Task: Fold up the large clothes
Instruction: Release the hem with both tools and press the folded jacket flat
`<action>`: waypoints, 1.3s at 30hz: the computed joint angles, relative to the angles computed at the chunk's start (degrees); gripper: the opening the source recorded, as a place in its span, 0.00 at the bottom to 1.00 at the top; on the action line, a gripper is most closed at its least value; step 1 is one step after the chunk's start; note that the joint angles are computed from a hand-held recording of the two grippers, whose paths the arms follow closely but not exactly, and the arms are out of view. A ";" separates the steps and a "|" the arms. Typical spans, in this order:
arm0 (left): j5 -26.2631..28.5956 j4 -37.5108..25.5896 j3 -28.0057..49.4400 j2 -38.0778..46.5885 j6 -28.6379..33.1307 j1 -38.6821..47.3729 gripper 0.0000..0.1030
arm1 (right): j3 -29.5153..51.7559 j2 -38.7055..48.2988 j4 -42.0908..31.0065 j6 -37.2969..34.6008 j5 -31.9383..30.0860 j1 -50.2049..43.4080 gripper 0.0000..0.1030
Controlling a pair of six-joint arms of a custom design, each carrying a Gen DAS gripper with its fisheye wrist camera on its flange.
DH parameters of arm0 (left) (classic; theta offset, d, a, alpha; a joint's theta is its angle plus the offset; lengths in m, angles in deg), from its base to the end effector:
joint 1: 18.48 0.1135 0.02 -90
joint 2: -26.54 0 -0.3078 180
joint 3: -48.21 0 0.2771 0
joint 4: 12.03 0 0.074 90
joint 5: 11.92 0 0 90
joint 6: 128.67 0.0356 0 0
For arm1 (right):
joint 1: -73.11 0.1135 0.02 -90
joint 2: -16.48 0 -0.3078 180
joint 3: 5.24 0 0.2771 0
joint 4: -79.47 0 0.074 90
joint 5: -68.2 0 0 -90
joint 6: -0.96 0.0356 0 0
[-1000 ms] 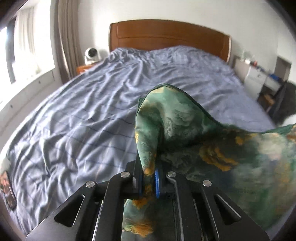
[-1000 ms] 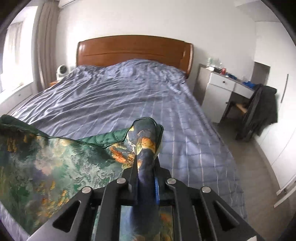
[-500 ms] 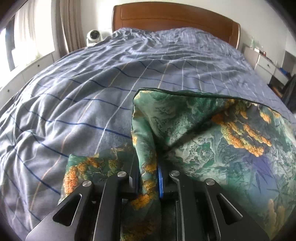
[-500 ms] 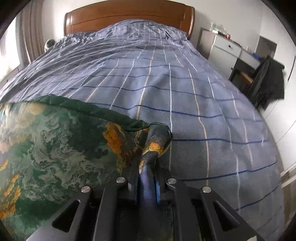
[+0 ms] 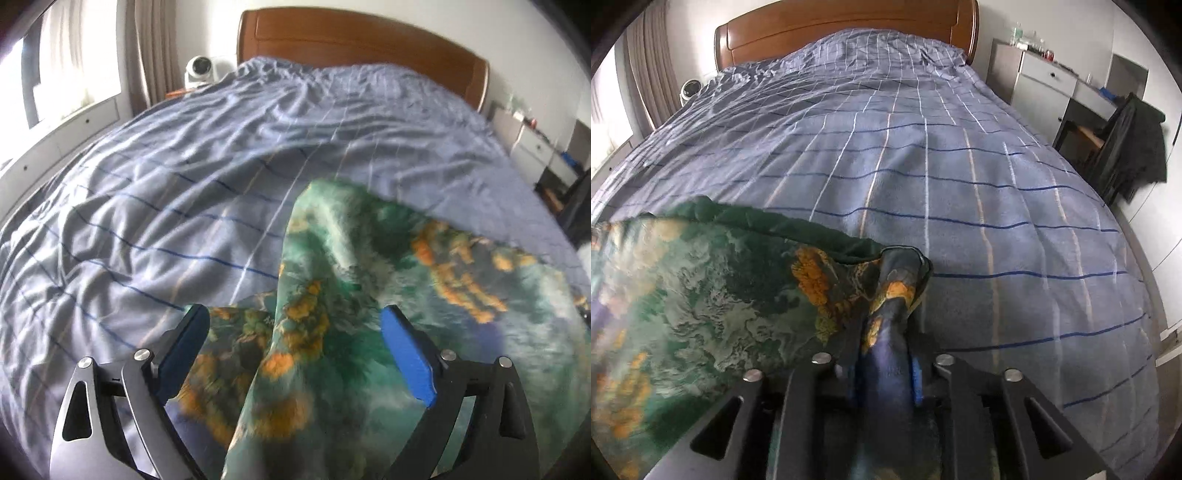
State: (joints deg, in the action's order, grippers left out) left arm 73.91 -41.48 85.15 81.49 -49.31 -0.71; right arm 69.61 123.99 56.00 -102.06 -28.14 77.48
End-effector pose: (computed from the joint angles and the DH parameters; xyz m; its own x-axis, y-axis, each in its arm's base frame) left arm 0.1714 0.0576 0.1991 -0.6247 -0.3936 -0.6744 -0.4747 0.8772 -0.0722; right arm 0.4054 0.0349 0.1667 -0.7757 -0.2838 -0.5636 -0.3201 0.9467 -0.0362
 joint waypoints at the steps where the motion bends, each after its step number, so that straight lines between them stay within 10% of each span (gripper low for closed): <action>1: 0.47 -1.65 0.42 -1.63 0.51 0.11 0.92 | 0.60 -1.49 -2.10 -0.96 -1.39 -0.86 0.58; 2: 0.65 -3.43 0.97 -3.51 1.09 -0.29 0.92 | 0.42 -3.25 -2.90 -2.20 -2.71 -1.64 0.70; 11: -1.26 -1.69 7.85 7.63 -0.35 -11.07 0.97 | -7.04 -18.91 -9.88 -9.62 -20.49 -5.84 0.71; 16: -3.46 2.32 6.51 16.02 -1.61 -6.81 0.96 | -17.07 -17.02 -2.47 -11.69 -15.82 -4.00 0.71; 22: 0.89 -1.48 4.41 7.42 0.99 -1.27 0.96 | -21.08 -21.22 2.13 -8.38 -13.97 -9.34 0.71; 27: -3.13 -5.59 7.89 2.72 -3.45 -16.97 0.97 | -23.54 -30.58 -0.37 -7.98 -16.44 -10.23 0.71; 39: -10.79 -4.00 24.58 34.07 -10.95 -42.57 0.96 | -32.78 -52.10 -13.59 -7.63 -26.19 -11.97 0.71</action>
State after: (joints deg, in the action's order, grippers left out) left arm 63.11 -45.48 109.74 115.56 -60.26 -43.27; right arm 36.84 71.89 42.41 -109.70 -54.33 65.51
